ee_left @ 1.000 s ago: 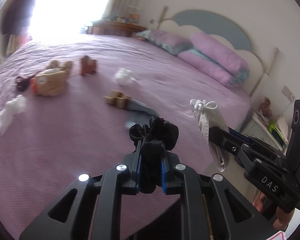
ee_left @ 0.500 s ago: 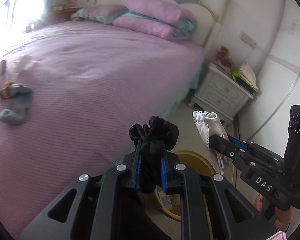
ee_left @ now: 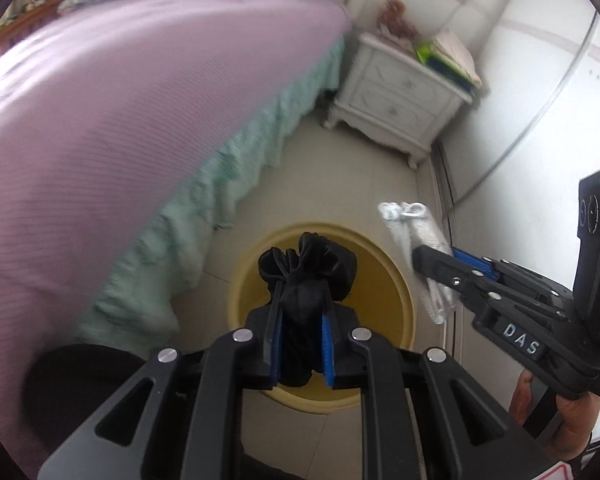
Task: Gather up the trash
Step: 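Carry the scrunchie and mask in both grippers over the yellow bin, then open the left gripper to drop the scrunchie while the right gripper drops the mask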
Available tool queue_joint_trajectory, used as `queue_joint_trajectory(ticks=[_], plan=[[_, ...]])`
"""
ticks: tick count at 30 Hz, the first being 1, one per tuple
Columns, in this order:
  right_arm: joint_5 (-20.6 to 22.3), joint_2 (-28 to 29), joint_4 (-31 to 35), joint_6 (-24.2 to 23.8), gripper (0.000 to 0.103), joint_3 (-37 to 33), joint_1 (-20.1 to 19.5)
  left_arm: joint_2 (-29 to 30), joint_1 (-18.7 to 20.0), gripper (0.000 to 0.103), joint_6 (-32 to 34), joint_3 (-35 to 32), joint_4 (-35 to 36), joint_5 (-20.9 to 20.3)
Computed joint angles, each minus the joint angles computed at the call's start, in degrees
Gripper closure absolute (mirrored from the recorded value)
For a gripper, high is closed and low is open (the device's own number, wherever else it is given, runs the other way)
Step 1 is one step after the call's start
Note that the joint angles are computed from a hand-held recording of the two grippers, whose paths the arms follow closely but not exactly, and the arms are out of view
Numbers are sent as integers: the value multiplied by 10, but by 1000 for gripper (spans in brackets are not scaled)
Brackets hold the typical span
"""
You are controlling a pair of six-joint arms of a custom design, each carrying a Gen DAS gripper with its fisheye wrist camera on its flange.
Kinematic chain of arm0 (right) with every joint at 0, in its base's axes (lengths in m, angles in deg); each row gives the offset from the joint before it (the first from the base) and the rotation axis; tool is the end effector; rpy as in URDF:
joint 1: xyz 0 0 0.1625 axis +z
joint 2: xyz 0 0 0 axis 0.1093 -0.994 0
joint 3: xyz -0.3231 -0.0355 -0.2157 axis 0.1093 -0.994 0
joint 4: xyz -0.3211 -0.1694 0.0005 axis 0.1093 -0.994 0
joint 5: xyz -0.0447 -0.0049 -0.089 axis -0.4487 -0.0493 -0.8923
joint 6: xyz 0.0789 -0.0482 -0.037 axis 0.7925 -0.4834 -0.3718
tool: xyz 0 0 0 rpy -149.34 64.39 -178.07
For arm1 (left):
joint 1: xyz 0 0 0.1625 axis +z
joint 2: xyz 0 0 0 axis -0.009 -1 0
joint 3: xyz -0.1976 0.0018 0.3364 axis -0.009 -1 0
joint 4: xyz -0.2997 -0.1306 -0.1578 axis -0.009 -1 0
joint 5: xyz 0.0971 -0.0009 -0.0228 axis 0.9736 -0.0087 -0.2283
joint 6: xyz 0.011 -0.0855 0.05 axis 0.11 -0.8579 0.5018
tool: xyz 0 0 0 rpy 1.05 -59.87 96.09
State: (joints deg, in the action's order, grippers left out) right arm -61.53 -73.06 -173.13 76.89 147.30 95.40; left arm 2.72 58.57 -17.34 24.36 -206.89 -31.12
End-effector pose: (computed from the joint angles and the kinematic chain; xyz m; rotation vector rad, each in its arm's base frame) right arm 0.1928 -0.4973 0.0718 0.3055 -2.5493 0.8296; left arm -0.1248 -0.5401 0.1494 0.6096 2.6336 -0.4932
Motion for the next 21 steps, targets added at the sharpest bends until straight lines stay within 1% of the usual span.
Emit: queue_joint_trajectory(ticks=[2,7,8,10,11,12,14,17,21], plan=[[-3,-1,11,3,86,0,-7,16,1,88,1,-8,5,-6],[-15,-5,12,7,86,6,-22,52,9,88,7,-36,27,-21],[-18,-7,12,7,86,8,-25,60,11,86,7,-44,34,-25],[-24,-9,11,7,86,11,-30,74,21,80,7,-64,57,-50],[-26,-11,10,8,86,14,-33,81,25,71,4,-72,66,-57],[-27,-12,8,9,86,16,-37,85,28,56,6,-81,77,-63],[-33,-13,2,12,86,21,-43,96,29,44,10,-91,85,-67],[-38,-15,6,16,86,22,-50,104,24,32,15,-95,88,-55],[-40,-14,21,22,86,20,-55,96,18,28,18,-84,76,-30]])
